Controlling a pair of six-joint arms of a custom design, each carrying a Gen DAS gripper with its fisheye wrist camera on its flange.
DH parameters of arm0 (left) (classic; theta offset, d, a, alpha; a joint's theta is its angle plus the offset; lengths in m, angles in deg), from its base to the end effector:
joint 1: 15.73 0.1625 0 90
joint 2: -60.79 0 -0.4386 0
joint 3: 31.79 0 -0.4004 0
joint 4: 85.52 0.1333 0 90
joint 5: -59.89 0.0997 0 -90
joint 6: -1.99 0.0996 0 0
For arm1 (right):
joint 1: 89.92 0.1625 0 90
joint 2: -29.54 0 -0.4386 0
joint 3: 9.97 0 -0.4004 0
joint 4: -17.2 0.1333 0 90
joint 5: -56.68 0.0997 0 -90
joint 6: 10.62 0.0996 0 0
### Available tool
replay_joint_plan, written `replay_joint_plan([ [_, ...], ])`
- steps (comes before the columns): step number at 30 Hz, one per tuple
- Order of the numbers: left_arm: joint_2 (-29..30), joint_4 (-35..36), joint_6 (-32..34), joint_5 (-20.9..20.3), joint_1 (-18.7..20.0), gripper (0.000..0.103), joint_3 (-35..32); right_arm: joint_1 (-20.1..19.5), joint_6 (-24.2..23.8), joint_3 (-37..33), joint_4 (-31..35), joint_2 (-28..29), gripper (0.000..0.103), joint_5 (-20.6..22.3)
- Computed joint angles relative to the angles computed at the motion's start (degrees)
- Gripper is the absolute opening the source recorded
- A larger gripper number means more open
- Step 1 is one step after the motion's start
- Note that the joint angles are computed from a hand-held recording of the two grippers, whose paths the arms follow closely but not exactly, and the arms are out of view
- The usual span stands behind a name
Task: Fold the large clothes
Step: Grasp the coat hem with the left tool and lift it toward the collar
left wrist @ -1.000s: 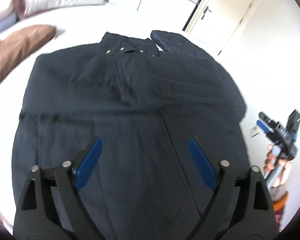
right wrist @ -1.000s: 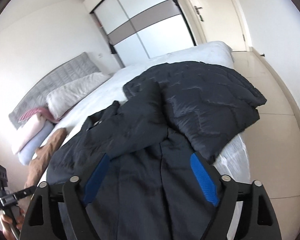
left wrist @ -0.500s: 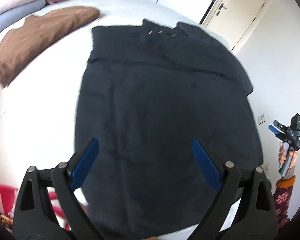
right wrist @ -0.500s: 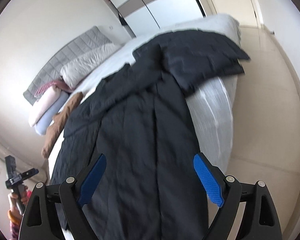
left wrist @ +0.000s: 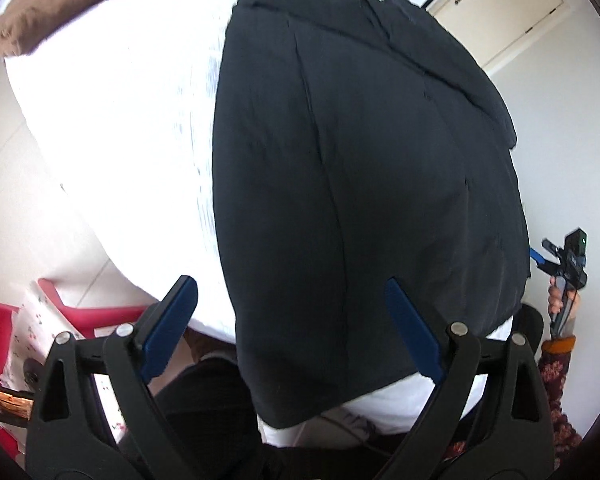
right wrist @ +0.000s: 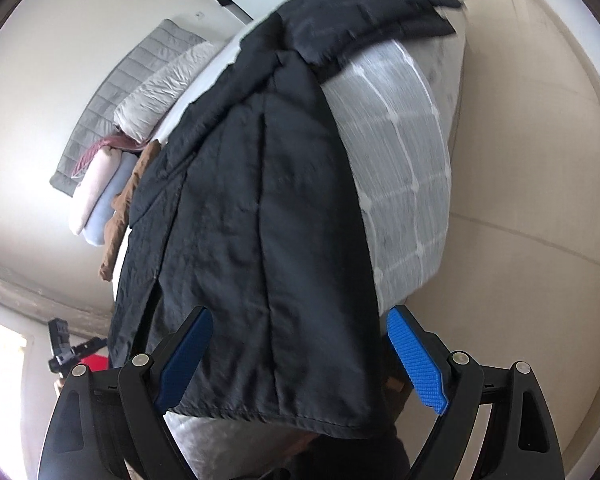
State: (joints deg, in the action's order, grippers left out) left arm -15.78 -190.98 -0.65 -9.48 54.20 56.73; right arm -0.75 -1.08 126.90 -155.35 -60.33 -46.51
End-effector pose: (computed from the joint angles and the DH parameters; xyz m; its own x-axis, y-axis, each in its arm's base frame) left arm -0.0473 -0.6202 0.4193 -0.9013 0.2574 -0.3485 0.3013 0.9504 -0.0774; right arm 0.1046 -0.4131 0.2873 -0.9562 0.2796 0.0867 0.1727 0.7779 -0.6041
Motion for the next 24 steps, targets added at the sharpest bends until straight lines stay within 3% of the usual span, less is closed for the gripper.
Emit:
replay_joint_plan([
  [4,0.5,3.0,-0.4,-1.8,0.9,0.094,-0.3,-3.0,2.2,0.9,0.6,-1.0,0.090,5.6],
  [10,0.8,4.6,-0.7,-4.2,1.8,0.094,0.6,-5.3,2.9,1.6,0.6,-1.4,0.090,10.0],
  [17,1.2,5.6,-2.4,-7.7,2.8,0.094,0.3,-8.2,4.7,2.0,1.0,-0.3,0.090,11.8],
  [24,1.1,9.6,-1.4,-10.4,2.3,0.087,0.4,-7.4,5.8,1.5,3.8,1.0,0.090,9.0],
])
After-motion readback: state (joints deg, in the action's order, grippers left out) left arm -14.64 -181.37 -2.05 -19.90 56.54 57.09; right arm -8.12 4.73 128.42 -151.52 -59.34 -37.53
